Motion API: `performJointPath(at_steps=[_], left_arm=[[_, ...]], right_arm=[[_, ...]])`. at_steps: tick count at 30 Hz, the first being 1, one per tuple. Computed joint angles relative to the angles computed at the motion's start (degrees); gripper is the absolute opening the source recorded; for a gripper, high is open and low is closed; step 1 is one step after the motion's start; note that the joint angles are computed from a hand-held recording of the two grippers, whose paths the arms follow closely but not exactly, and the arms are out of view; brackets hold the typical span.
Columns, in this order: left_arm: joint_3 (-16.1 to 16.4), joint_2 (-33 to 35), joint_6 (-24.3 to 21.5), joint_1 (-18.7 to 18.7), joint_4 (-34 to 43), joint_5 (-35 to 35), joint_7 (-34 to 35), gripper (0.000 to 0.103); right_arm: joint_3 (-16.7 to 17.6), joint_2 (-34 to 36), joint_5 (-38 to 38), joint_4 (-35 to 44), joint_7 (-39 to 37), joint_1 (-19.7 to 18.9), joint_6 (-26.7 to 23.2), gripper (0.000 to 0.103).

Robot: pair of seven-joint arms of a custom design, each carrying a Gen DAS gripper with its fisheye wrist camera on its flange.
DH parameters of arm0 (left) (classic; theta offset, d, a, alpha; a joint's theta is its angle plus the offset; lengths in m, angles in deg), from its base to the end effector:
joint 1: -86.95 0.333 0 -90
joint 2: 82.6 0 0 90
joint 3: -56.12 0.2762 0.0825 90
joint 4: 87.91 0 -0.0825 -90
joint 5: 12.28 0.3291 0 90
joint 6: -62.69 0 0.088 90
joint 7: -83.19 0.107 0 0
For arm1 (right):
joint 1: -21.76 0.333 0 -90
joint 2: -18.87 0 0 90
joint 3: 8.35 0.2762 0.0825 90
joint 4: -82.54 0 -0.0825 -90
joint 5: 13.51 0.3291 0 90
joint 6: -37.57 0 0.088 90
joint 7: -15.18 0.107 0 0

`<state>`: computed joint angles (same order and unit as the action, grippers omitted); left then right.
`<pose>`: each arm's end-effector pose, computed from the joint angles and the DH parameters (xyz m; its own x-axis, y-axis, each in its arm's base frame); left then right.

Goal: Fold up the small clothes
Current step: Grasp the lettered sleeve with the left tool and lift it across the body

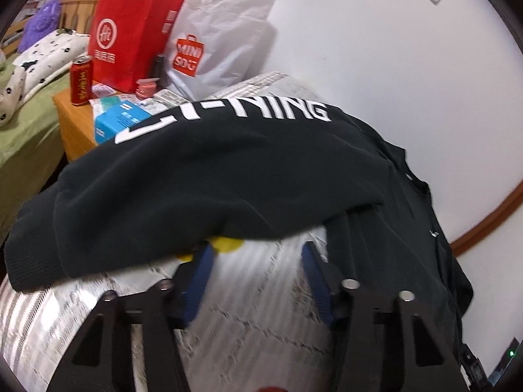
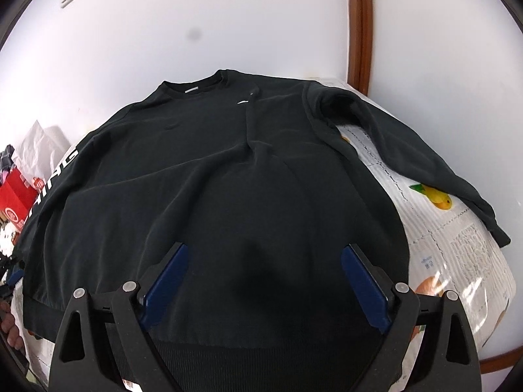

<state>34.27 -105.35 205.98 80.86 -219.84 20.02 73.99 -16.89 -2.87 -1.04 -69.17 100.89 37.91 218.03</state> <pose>0.3842 -0.2274 0.5351 0.5747 -0.6829 0.4510 -0.4222 -0.7195 -0.5514 0.4168 0.0332 0.4673 0.0489 -0.9855 -0.1626 -0.6524 0.0917 -0.7523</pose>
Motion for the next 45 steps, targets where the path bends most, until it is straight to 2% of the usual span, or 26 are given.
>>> performJointPath(at_steps=[2, 4, 5, 6, 7, 9, 10, 11, 14, 15, 18, 21, 23, 25, 27, 30, 31, 33, 34, 35, 39, 43, 45], left_arm=[[0.5, 0.3, -0.3, -0.1, 0.3, -0.3, 1.3, 0.037], [0.3, -0.2, -0.3, 0.4, -0.4, -0.5, -1.0, 0.031], [0.4, -0.5, 0.2, 0.5, -0.7, -0.7, -1.6, 0.031], [0.6, -0.6, 0.7, 0.6, -1.0, -1.0, -2.2, 0.031], [0.2, -0.5, 0.4, 0.9, -0.8, -0.9, -3.0, 0.031], [0.6, 0.6, -0.9, 0.6, 0.6, -1.8, -1.8, 0.031], [1.0, 0.9, -1.4, 0.3, 1.1, -2.3, -0.9, 0.033], [1.1, 1.2, -2.0, 0.0, 1.5, -3.0, -0.6, 0.034], [1.0, 2.7, -4.4, -0.2, 3.7, -3.2, -0.2, 0.038], [0.4, 3.6, -6.1, 0.1, 4.9, -2.4, -0.8, 0.038], [0.3, 5.3, -9.2, -0.4, 7.3, -1.0, -2.5, 0.038], [1.1, 6.3, -11.0, -1.2, 8.5, -0.4, -3.7, 0.034], [1.9, 6.3, -10.9, -1.9, 8.2, -0.6, -4.0, 0.013], [2.6, 5.2, -8.9, -2.3, 6.5, -1.0, -4.7, 0.013], [2.7, 4.3, -8.7, -2.7, 5.6, -2.1, -4.8, 0.013], [2.4, 1.7, -6.4, -3.0, 2.8, -2.7, -5.8, 0.023], [2.0, 0.7, -5.6, -2.7, 1.8, -2.4, -6.7, 0.029], [0.9, -0.6, -6.0, -1.9, 1.0, -1.7, -8.1, 0.049], [0.3, -1.2, -6.3, -1.4, 1.0, -1.0, -8.8, 0.070], [-0.1, -1.3, -7.0, -1.1, 1.3, -0.8, -9.1, 0.078], [0.2, -0.8, -8.5, -0.7, 1.9, -1.6, -9.3, 0.078], [-0.5, 1.8, -12.6, 0.3, 5.1, -0.1, -11.4, 0.074], [-0.3, 3.3, -15.8, -0.2, 7.0, 0.1, -10.7, 0.060]], right_arm=[[-1.2, 0.4, 0.0, 0.9, -1.3, 1.2, -0.9, 0.093], [-3.8, 0.0, 1.5, 1.6, -3.9, 3.7, -2.7, 0.093], [-5.9, -0.5, 3.0, 1.5, -5.9, 5.8, -3.1, 0.093], [-9.6, -1.1, 5.6, 1.9, -9.1, 9.4, -4.3, 0.093], [-11.5, -1.4, 7.5, 2.1, -10.7, 11.1, -5.0, 0.093], [-11.7, -1.2, 9.4, 1.9, -12.3, 11.0, -4.1, 0.093], [-9.9, -0.4, 9.0, 2.3, -11.9, 8.9, -4.2, 0.093], [-9.8, 0.1, 9.8, 2.8, -12.7, 8.9, -3.7, 0.093], [-13.6, -0.8, 14.6, 3.5, -18.1, 13.4, -4.6, 0.093], [-13.9, -1.0, 15.9, 3.3, -19.6, 14.1, -4.5, 0.093], [-10.3, -1.9, 16.5, 1.8, -19.7, 10.9, -4.1, 0.093], [-10.4, -4.2, 17.5, 0.6, -20.8, 10.3, -5.1, 0.093], [-9.6, -5.0, 17.4, 0.2, -21.0, 8.8, -5.7, 0.093], [-7.1, -6.2, 16.3, -1.1, -19.3, 5.3, -5.5, 0.093], [-7.0, -7.2, 15.7, -1.4, -18.7, 4.1, -6.8, 0.093], [-6.6, -8.5, 15.1, -2.2, -17.7, 2.6, -7.2, 0.093], [-6.6, -8.6, 14.9, -2.2, -17.5, 2.4, -7.5, 0.093], [-6.2, -8.6, 14.4, -2.0, -16.7, 1.7, -8.3, 0.093], [-6.1, -8.5, 14.2, -1.8, -16.4, 1.6, -8.9, 0.093], [-6.2, -8.6, 14.2, -1.6, -16.4, 1.7, -9.3, 0.093], [-5.0, -9.2, 13.7, -1.7, -16.4, 1.4, -9.3, 0.093], [-4.2, -9.7, 13.3, -2.0, -15.4, 1.9, -9.2, 0.093], [-2.9, -9.6, 12.4, -2.3, -14.3, 1.1, -8.8, 0.093]])
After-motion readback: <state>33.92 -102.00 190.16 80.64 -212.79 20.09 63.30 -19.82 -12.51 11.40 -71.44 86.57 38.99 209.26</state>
